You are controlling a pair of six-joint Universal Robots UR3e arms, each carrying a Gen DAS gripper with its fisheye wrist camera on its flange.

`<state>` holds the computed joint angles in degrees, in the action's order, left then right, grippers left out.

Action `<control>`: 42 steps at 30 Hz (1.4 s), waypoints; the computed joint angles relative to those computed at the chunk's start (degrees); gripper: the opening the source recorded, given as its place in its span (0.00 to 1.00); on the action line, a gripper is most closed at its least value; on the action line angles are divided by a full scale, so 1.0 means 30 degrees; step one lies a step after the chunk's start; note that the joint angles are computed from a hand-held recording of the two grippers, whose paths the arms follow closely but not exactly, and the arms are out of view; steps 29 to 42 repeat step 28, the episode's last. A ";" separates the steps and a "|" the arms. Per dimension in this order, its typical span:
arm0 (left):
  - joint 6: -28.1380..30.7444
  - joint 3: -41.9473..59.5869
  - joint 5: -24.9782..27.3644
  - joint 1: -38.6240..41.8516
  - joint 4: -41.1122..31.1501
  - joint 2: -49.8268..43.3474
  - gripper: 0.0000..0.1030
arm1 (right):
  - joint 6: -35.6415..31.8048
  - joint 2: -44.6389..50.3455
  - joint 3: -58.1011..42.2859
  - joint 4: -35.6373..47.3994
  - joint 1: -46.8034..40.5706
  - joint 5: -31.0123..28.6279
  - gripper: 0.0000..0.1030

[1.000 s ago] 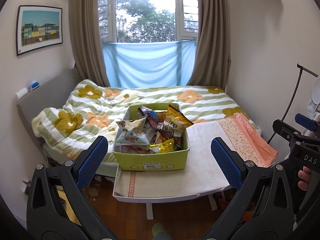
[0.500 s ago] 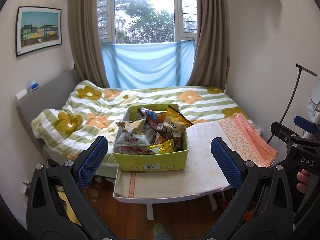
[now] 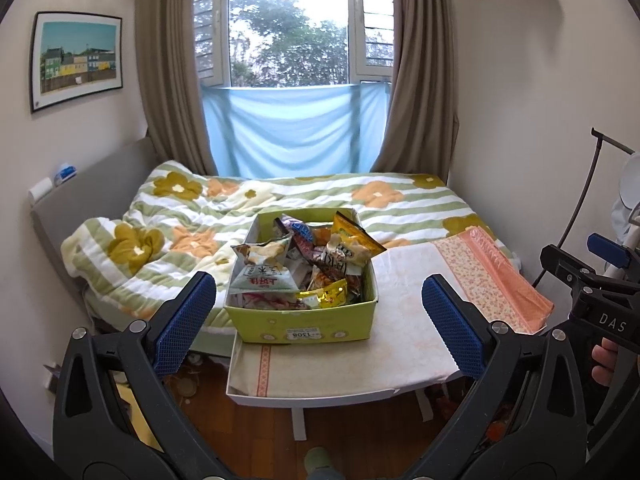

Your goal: Organize snacks

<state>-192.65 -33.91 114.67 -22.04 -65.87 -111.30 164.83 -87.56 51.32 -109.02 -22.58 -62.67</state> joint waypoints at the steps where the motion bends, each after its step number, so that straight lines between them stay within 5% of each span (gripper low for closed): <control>1: 0.0000 0.0000 0.0000 0.0000 0.0000 0.0000 0.99 | 0.0000 0.0000 0.0000 0.0000 0.0000 0.0000 0.89; 11: 0.0189 -0.0905 -0.0536 0.0258 0.0645 0.0550 0.99 | 0.0046 0.0024 -0.0087 0.0049 0.0082 -0.0074 0.89; 23: 0.0591 0.0566 0.1468 -0.0718 0.0110 -0.0357 0.99 | -0.0168 0.0518 -0.1044 0.0764 0.0248 -0.0157 0.89; 42: 0.0219 -0.1130 0.0914 -0.0581 0.1041 0.0369 0.99 | -0.0579 0.0545 -0.0911 0.0993 0.0218 -0.0136 0.89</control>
